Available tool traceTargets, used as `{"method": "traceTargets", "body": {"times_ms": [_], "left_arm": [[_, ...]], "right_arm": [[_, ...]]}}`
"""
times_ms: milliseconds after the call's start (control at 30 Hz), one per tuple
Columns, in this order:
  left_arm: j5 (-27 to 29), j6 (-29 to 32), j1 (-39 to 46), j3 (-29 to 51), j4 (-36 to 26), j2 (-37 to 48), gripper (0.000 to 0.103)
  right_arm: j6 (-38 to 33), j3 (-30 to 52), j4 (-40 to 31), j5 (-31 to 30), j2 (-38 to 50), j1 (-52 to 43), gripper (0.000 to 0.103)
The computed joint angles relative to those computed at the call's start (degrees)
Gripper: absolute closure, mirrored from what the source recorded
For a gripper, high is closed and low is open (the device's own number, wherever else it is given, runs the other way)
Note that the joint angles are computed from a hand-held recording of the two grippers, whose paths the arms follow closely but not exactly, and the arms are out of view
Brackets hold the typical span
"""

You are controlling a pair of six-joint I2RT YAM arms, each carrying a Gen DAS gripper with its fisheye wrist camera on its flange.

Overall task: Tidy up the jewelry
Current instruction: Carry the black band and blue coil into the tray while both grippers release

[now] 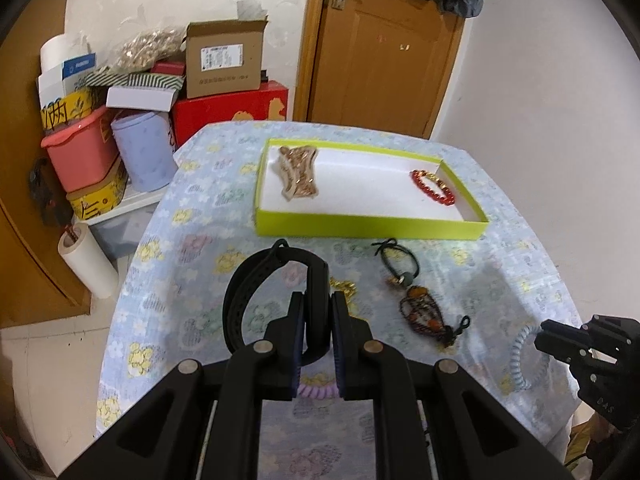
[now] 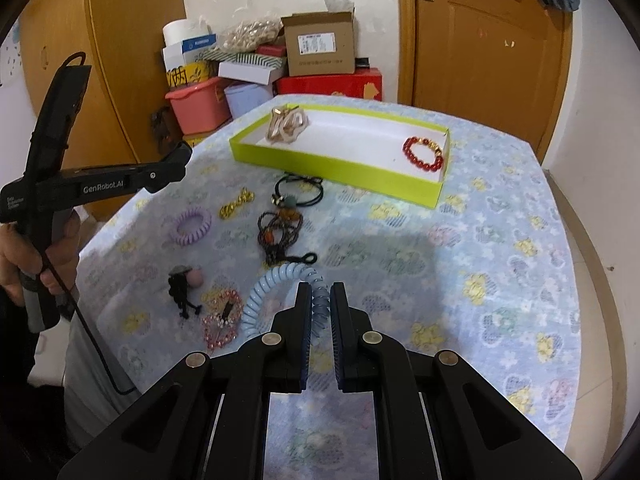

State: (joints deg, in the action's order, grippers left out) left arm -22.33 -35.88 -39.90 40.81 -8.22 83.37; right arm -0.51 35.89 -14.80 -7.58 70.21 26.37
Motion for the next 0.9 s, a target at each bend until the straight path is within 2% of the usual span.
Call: {"method": "traceTargets", "body": {"times_ms": [333, 700, 900], "left_arm": [[2.4, 5.3, 1.5, 7.3, 0.1, 5.4, 0.090], [9.5, 12.5, 6.6, 18.4, 0.7, 15.0, 0.090], [14.2, 13.9, 9.0, 24.7, 0.5, 21.4, 0.090]], "right_arm": [[-1.2, 5.4, 1.1, -1.5, 3.8, -3.8, 0.094], [-2.3, 14.8, 4.3, -2.2, 14.4, -6.7, 0.094], [-2.8, 21.2, 5.1, -2.3, 21.5, -8.3, 0.094]]}}
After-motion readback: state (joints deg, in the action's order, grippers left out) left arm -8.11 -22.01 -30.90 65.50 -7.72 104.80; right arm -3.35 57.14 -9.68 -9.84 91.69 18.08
